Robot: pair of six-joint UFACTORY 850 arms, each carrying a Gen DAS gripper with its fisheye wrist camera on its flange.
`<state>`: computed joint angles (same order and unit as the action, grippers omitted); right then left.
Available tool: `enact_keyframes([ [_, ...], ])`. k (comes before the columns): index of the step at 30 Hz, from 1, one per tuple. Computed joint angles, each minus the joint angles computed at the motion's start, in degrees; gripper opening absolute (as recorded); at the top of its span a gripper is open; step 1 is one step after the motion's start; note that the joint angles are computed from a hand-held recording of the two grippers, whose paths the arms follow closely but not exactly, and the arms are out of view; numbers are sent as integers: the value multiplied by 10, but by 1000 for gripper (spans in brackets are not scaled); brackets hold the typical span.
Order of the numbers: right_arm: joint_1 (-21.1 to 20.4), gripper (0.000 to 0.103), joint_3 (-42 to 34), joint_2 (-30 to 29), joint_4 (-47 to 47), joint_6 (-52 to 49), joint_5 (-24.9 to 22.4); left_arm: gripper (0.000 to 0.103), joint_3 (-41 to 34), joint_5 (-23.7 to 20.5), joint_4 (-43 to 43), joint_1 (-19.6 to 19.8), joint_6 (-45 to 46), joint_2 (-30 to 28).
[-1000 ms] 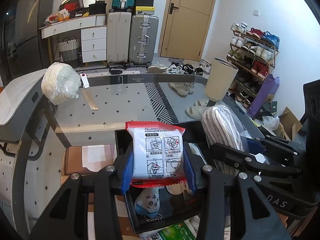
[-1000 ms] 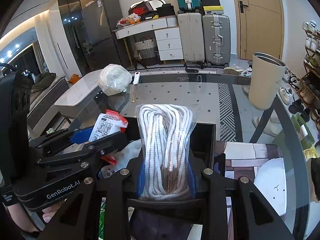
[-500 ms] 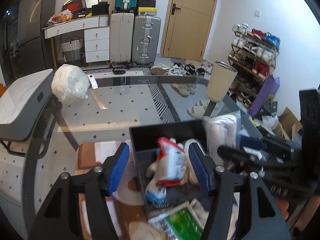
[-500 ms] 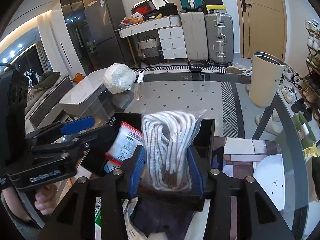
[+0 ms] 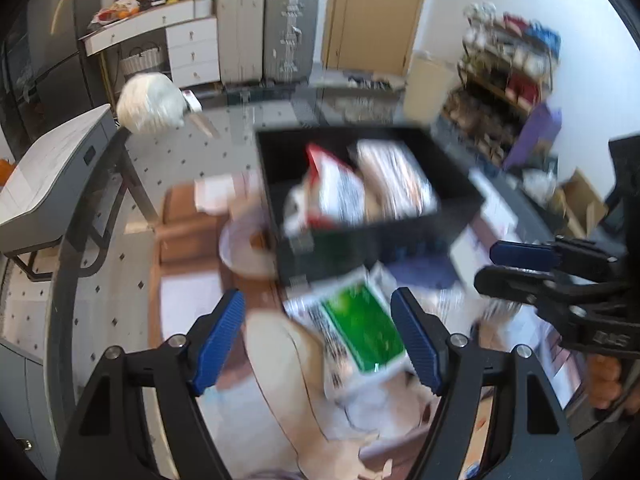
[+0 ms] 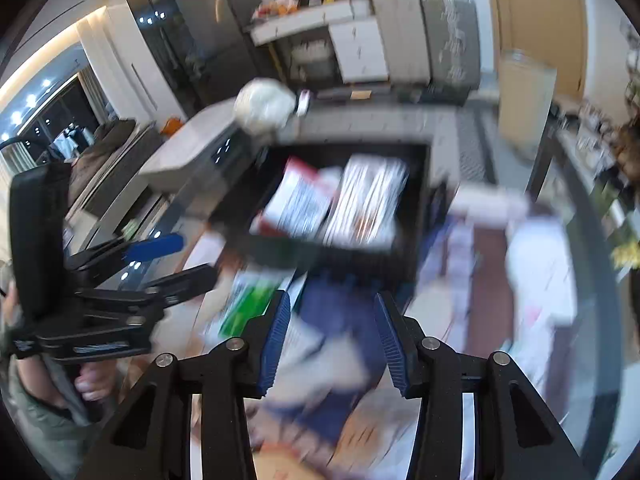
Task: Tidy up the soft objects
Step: 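Open the left tool over the box while the right tool releases the rope bag, then grasp the green-and-white sachet with the left tool while the right tool grasps the white foam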
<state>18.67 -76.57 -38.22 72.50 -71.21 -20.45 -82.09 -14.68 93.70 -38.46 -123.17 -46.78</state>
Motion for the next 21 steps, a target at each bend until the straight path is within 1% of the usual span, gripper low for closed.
enact_keyframes([
  [2,-1,45,14,3,-8,9,-26,76,-12,-2,-68,-9,77,-16],
  [3,-2,45,24,7,-2,10,-32,76,-14,-2,-83,-11,91,-19],
  [7,-4,45,34,5,-7,35,-42,76,-32,5,-138,-14,139,-31],
  [9,-3,45,31,-1,-14,51,-44,76,-47,-2,-190,-13,190,-40],
  [10,-2,45,27,-5,-20,59,-46,76,-59,-5,-229,-12,231,-47],
  [12,-1,52,21,-9,-24,63,-44,76,-77,-20,-280,-12,282,-62],
  [13,1,53,20,-11,-17,58,-41,76,-83,-27,-303,-12,303,-68],
  [14,4,54,17,-14,-23,65,-35,76,-87,-34,-314,-12,314,-71],
  [16,7,56,7,-21,-31,69,-36,76,-83,-45,-304,-12,304,-70],
  [17,12,58,-1,-28,-61,87,-31,75,-79,-46,-298,-12,296,-67],
  [18,21,59,-6,-32,-103,107,-10,75,-70,-42,-285,-11,280,-63],
  [19,25,61,-8,-35,-120,118,-2,75,-60,-38,-278,-9,268,-58],
  [20,26,65,-10,-39,-113,108,-1,75,-50,-33,-263,-8,251,-53],
  [21,27,65,-9,-39,-110,97,3,76,-40,-29,-247,-8,235,-49],
])
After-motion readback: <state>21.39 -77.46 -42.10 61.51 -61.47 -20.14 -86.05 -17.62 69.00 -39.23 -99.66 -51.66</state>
